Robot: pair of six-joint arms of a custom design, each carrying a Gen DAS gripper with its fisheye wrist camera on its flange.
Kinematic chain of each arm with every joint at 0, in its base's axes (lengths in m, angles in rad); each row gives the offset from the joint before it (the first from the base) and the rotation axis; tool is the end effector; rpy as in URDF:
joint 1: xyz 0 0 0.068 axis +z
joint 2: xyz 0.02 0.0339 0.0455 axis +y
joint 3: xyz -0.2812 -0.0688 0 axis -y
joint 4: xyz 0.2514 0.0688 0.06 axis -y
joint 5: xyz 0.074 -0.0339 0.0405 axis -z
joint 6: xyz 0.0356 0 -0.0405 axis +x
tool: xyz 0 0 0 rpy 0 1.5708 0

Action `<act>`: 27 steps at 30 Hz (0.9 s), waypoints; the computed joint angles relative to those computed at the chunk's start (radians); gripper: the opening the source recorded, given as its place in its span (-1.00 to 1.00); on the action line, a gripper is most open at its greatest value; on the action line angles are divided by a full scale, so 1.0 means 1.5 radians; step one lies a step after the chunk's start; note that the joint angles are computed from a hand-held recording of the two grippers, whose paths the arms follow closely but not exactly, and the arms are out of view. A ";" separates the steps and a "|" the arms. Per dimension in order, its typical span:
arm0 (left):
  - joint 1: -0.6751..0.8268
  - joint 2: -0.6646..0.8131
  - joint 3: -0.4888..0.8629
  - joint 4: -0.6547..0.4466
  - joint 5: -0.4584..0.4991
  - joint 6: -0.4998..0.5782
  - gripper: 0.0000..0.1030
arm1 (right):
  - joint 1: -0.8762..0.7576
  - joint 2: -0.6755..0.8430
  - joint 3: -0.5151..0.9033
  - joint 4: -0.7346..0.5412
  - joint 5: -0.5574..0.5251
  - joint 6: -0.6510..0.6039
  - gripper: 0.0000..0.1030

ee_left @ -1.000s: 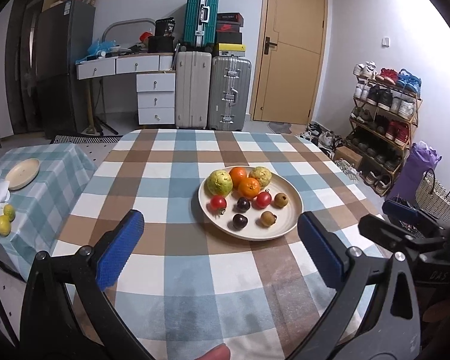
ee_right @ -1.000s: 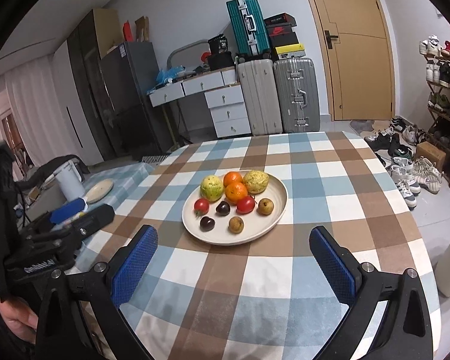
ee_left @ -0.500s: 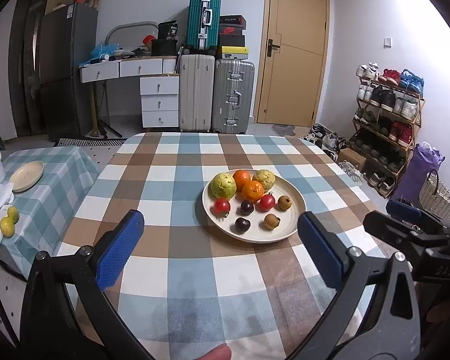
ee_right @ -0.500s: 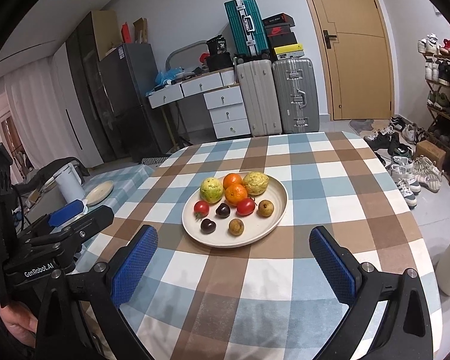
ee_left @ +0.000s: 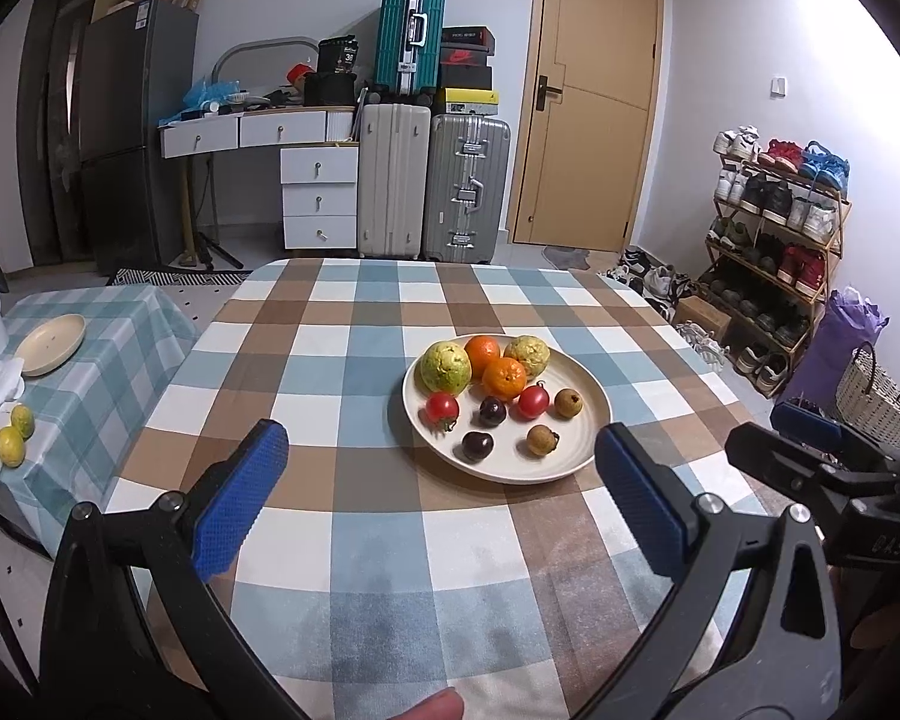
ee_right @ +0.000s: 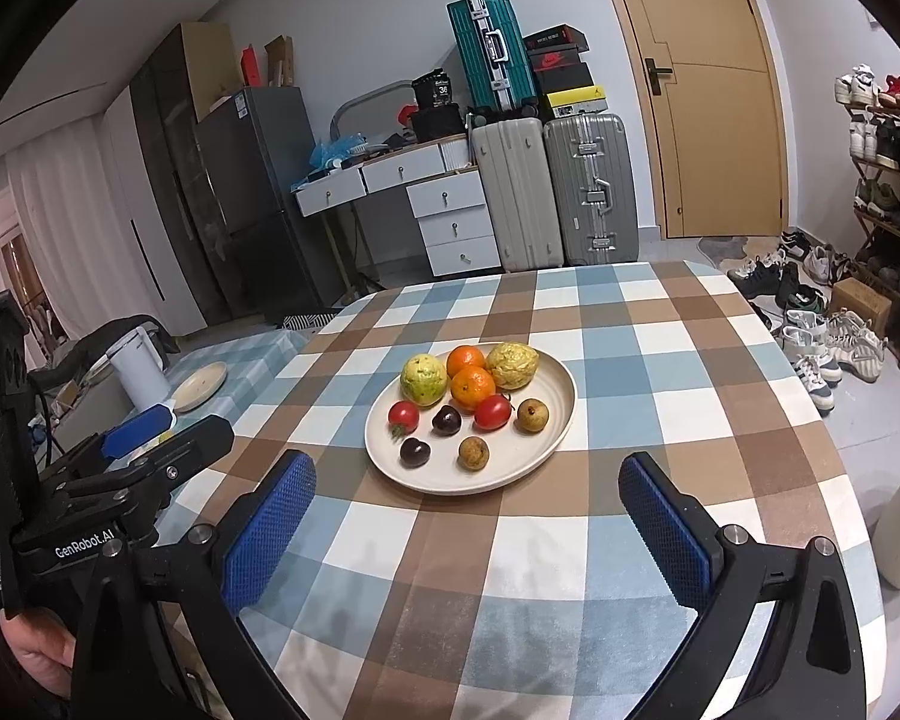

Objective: Organize fruits

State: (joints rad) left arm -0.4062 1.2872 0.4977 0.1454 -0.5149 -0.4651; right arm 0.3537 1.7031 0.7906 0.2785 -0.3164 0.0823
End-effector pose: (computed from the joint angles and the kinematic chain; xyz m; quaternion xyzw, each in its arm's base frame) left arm 0.2319 -0.0807 0.1842 -0.1392 0.8614 0.0241 0.4880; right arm 0.3200 0.1300 0.1662 -0.1897 0.8634 0.2337 0.4049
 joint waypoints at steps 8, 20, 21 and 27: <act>0.001 -0.003 0.002 -0.008 0.000 -0.002 0.98 | -0.001 -0.001 0.001 -0.008 0.000 0.004 1.00; 0.002 0.006 0.006 -0.001 0.007 0.006 0.98 | -0.002 0.001 0.002 -0.010 0.000 0.002 1.00; 0.002 0.010 0.008 -0.003 0.003 0.006 0.98 | -0.002 0.001 0.003 -0.015 0.000 0.002 1.00; 0.014 0.024 0.010 0.003 0.012 -0.001 0.98 | -0.004 0.007 -0.002 -0.005 -0.001 -0.001 1.00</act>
